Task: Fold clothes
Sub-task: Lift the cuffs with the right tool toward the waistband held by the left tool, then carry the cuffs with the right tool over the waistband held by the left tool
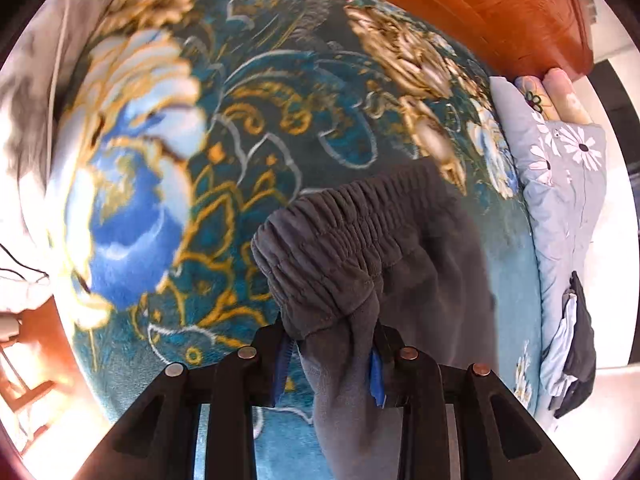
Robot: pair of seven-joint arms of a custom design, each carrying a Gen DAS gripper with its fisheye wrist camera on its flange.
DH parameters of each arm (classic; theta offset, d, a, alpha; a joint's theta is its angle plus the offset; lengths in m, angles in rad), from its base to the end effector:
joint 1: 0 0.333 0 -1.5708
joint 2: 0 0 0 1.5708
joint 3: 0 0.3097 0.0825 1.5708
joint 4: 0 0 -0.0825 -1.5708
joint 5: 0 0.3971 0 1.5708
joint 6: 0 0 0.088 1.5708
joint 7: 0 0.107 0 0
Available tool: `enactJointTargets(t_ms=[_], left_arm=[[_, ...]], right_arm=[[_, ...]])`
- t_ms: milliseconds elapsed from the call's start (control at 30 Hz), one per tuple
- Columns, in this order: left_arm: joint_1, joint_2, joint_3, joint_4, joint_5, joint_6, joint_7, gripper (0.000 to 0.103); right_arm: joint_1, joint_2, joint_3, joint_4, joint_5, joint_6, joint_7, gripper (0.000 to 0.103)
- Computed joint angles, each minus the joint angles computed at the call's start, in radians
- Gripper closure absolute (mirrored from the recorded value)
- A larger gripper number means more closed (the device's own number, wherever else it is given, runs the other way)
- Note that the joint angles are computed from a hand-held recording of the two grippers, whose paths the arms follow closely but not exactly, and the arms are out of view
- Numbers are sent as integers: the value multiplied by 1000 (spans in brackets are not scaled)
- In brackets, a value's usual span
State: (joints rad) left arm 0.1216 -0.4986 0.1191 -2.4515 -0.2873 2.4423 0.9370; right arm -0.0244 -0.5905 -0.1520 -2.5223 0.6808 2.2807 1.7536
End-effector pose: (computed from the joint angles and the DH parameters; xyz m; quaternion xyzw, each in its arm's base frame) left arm 0.4383 0.1113 0.5183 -0.9287 0.2477 -0.2757 0.0100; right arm 0.4141 -0.0626 0.5060 -0.3862 0.8492 0.1269 0.3370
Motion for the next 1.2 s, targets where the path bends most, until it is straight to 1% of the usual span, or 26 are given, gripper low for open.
enactJointTargets(t_ms=[67, 100, 167, 233, 267, 333, 367, 400, 433, 467, 567, 633, 700, 733, 767, 800, 867, 933, 967, 1000, 1067, 1133, 1200], left_arm=[[-7, -16, 12, -14, -23, 4, 10, 66], [-9, -15, 17, -3, -25, -15, 18, 65], [-9, -20, 25, 22, -30, -57, 30, 65], [0, -31, 25, 45, -21, -102, 37, 63], [13, -40, 12, 58, 9, -133, 29, 63], [68, -59, -50, 89, 144, -204, -33, 61], [91, -63, -80, 110, 217, -247, -68, 58], [104, -73, -99, 121, 268, -271, -101, 58], [113, -85, -116, 130, 315, -293, -133, 58], [105, -96, -118, 132, 331, -287, -151, 58], [12, -128, -96, 135, 266, -218, -134, 58], [-58, -120, -106, 151, 214, -156, -126, 56], [-148, -88, -110, 173, 135, -89, -103, 50], [-199, -66, -111, 184, 85, -56, -87, 49], [-247, -32, -111, 204, 39, -34, -62, 47], [-291, 8, -114, 231, -1, -32, -32, 47], [-330, 100, -152, 304, -21, -64, -16, 47], [-355, 177, -193, 358, -40, -82, -11, 47], [-367, 220, -208, 384, -56, -92, -2, 47], [-373, 252, -226, 402, -64, -101, -4, 47], [-379, 297, -262, 424, -62, -123, -27, 47], [-384, 307, -284, 412, -66, -137, -48, 47], [-386, 304, -295, 395, -78, -160, -102, 47]], right_arm=[[-8, -33, -3, -30, 1, 0, 6, 68], [-12, -41, -2, -29, -12, -5, 2, 66], [-22, -56, 5, -21, -54, -23, -6, 65], [-38, -83, 28, -15, -111, -39, 1, 65], [-46, -100, 42, -15, -141, -39, 8, 65], [-63, -141, 60, -18, -199, -39, 16, 65], [-68, -155, 65, -20, -219, -32, 17, 63], [-65, -168, 58, -27, -226, -25, 6, 59], [-54, -172, 43, -32, -219, -17, -15, 57], [-40, -166, 28, -32, -204, -6, -35, 56], [-5, -110, 17, -20, -142, 42, -44, 56], [9, -69, 14, -13, -101, 71, -34, 54], [-8, -35, 31, -7, -106, 72, 24, 52], [-11, -24, 34, -10, -96, 83, 52, 52], [-13, -16, 38, -13, -88, 96, 77, 52], [-14, -13, 45, -14, -88, 108, 98, 52], [-3, -11, 48, -9, -85, 142, 104, 53], [11, -11, 51, 4, -91, 171, 89, 61], [16, -8, 52, 17, -104, 173, 78, 72], [25, -5, 49, 31, -113, 170, 58, 89], [47, -12, 35, 52, -117, 155, 5, 91], [65, -53, 23, 43, -108, 178, -67, 92], [64, -102, 23, 19, -115, 206, -120, 92]])
